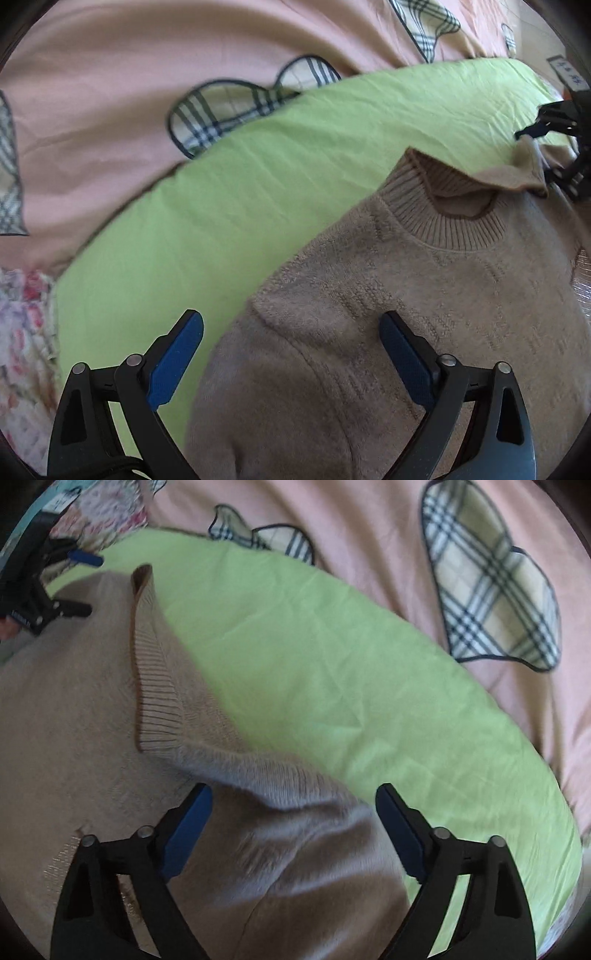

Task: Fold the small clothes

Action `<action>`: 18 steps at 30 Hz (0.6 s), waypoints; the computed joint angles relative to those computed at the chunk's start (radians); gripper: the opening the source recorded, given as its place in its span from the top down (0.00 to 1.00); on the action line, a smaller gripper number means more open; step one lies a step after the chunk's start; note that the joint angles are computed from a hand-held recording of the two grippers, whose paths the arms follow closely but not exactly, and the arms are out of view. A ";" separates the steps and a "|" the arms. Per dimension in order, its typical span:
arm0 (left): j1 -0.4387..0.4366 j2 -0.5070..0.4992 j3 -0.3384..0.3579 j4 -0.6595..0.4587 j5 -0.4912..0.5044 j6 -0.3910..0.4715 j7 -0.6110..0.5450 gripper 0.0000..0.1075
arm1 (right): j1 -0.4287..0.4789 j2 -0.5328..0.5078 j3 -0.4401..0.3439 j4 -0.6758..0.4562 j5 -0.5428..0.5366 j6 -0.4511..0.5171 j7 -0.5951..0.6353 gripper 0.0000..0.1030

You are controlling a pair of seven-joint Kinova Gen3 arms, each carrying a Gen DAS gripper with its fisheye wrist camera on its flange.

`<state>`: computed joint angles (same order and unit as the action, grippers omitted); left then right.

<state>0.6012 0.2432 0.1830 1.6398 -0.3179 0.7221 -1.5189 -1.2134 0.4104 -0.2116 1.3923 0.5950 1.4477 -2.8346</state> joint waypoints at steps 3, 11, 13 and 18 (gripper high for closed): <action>-0.114 0.024 0.099 -0.026 0.112 0.025 -0.117 0.70 | 0.062 -0.062 0.002 0.062 -0.063 -0.115 -0.048 0.81; -0.016 0.041 -0.030 -0.059 0.074 0.003 0.018 0.92 | -0.061 -0.221 0.219 0.282 -0.020 -0.286 -0.373 1.00; 0.046 0.057 -0.075 -0.049 0.003 -0.018 0.100 0.92 | -0.067 -0.230 0.250 0.325 -0.016 -0.289 -0.454 1.00; 0.036 0.032 -0.063 -0.015 -0.017 -0.055 0.243 0.91 | -0.080 -0.248 0.193 0.336 0.031 -0.249 -0.609 0.99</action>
